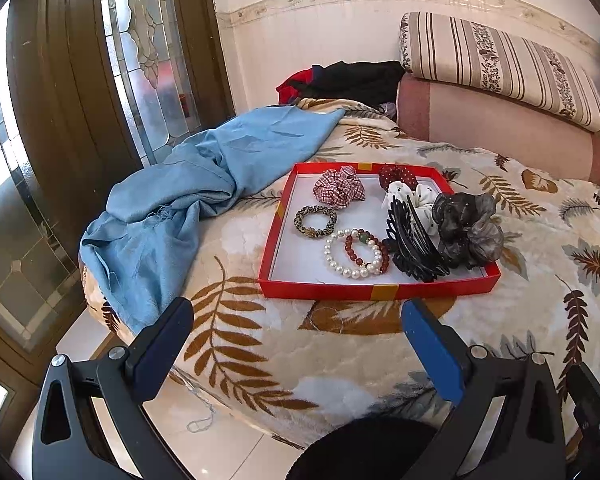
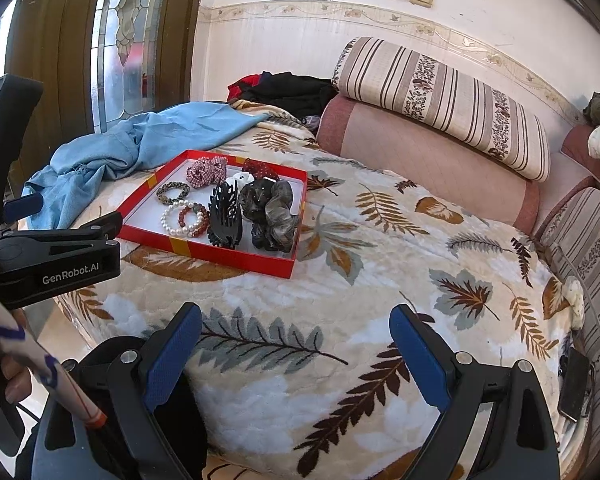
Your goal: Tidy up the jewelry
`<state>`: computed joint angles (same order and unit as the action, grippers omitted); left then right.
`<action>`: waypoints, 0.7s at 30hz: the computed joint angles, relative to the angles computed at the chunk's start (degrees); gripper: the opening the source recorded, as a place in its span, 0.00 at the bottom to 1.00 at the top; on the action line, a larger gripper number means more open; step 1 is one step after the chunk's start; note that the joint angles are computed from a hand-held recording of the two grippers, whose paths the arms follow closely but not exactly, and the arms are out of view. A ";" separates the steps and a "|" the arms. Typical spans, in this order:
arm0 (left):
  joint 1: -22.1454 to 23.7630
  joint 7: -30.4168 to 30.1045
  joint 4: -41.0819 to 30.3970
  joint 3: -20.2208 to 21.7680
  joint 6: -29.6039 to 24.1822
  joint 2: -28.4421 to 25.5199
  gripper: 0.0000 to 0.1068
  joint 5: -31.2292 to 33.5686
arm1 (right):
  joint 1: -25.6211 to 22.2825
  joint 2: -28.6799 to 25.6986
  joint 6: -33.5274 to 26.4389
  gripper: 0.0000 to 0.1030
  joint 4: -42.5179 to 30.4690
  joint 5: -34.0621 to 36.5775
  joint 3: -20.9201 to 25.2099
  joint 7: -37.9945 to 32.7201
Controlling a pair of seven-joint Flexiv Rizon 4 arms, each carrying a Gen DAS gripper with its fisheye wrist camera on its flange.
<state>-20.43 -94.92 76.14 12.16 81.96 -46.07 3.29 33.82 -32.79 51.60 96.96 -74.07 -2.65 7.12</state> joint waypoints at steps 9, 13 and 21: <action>-0.03 -0.39 -0.08 -0.04 -0.23 -0.03 0.96 0.21 | 0.04 -0.18 0.23 0.94 -0.13 0.20 0.01 -0.33; 0.08 -0.41 -0.14 -0.14 -0.32 -0.12 0.96 0.16 | 0.28 -0.29 0.08 0.94 -0.30 0.17 -0.05 -0.50; 0.50 -0.08 0.27 -0.73 0.16 -0.06 0.96 -0.24 | 0.45 -0.52 0.09 0.94 -0.66 0.75 -0.07 -1.07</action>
<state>-19.92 -94.99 76.41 11.42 82.11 -46.13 3.05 34.27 -33.31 51.69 96.30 -73.32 -2.72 6.05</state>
